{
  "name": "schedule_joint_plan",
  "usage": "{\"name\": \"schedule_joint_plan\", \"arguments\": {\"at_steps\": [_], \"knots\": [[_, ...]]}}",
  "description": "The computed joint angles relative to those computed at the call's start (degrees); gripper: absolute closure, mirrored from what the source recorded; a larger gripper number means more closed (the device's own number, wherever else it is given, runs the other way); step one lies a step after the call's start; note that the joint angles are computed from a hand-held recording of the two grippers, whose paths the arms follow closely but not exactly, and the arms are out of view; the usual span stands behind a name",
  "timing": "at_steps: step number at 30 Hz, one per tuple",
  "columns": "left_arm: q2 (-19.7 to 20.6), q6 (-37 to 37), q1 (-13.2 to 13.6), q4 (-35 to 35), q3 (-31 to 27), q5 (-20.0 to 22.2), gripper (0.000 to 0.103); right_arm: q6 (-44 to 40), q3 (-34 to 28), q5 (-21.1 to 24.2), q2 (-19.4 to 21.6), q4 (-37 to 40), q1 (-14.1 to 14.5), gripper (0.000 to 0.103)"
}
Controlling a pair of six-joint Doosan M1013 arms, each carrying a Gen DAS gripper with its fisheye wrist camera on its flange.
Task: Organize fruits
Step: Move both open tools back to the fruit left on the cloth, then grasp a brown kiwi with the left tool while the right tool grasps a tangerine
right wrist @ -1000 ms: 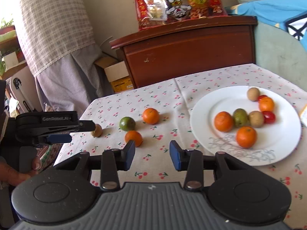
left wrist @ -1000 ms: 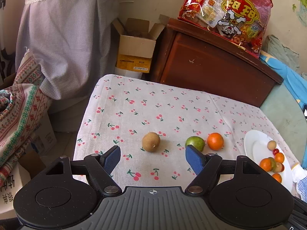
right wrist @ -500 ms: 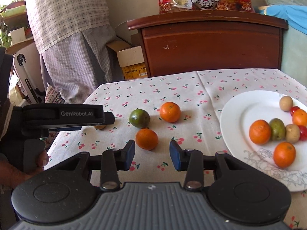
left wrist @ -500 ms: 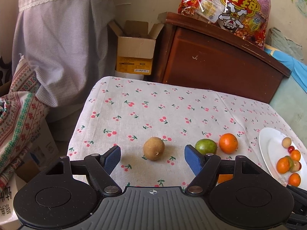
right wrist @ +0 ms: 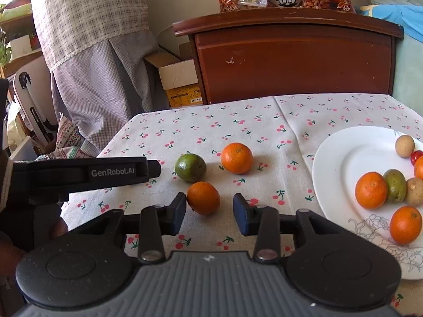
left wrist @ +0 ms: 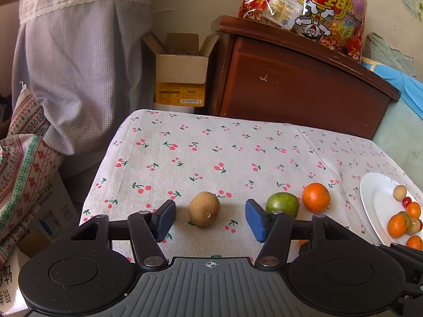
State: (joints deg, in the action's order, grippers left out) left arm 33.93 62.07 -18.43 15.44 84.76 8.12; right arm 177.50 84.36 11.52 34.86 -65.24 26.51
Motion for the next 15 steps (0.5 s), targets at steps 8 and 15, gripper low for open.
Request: {"name": "schedule_joint_plan", "arguments": {"at_steps": [8, 15], "knots": [[-0.10, 16.25, 0.38, -16.88, 0.19, -0.77, 0.076, 3.18, 0.33, -1.01, -0.10, -3.25, -0.04, 0.076], [-0.56, 23.65, 0.20, -24.19, 0.62, -0.51, 0.079, 7.28, 1.29, 0.65, -0.80, -6.47, 0.20, 0.076]]}}
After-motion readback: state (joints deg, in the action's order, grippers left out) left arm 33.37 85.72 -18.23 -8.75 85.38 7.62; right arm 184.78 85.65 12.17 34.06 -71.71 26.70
